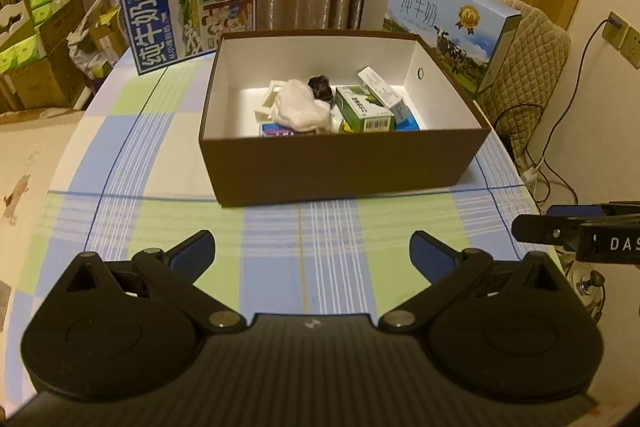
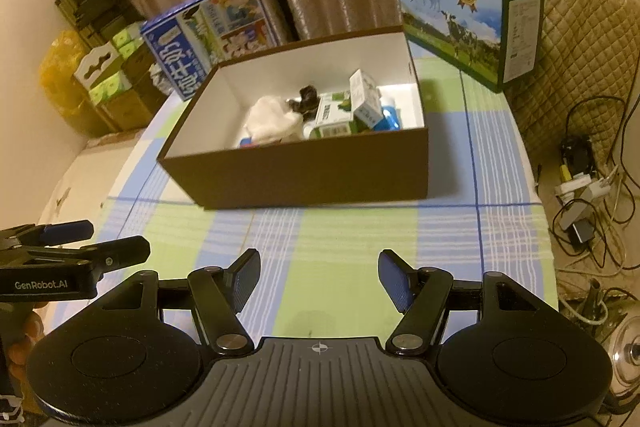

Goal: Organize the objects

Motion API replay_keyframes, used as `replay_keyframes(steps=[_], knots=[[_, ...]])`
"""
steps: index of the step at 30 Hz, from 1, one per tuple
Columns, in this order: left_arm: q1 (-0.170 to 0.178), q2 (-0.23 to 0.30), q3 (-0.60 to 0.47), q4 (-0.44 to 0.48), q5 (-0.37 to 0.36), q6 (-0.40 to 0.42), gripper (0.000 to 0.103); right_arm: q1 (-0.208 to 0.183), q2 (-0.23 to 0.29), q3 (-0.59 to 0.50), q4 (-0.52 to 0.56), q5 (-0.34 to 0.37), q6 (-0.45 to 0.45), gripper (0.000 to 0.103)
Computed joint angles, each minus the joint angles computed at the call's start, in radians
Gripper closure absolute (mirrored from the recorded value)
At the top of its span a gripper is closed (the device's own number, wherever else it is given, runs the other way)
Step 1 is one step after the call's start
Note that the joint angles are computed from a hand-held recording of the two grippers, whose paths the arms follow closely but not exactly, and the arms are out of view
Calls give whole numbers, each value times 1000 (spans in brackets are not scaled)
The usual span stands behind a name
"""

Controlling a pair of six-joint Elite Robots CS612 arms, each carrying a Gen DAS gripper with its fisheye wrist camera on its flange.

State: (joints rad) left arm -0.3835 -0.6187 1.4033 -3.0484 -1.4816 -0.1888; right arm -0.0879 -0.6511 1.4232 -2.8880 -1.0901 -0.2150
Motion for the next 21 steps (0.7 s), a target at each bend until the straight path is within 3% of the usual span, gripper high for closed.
replay_keyframes(steps=[9, 21], knots=[[-18, -38, 75, -15, 11, -48, 1, -9, -33, 59, -6, 27, -52, 40], [-12, -70, 129, -47, -12, -27, 1, 7, -75, 141, -70, 4, 3, 40]])
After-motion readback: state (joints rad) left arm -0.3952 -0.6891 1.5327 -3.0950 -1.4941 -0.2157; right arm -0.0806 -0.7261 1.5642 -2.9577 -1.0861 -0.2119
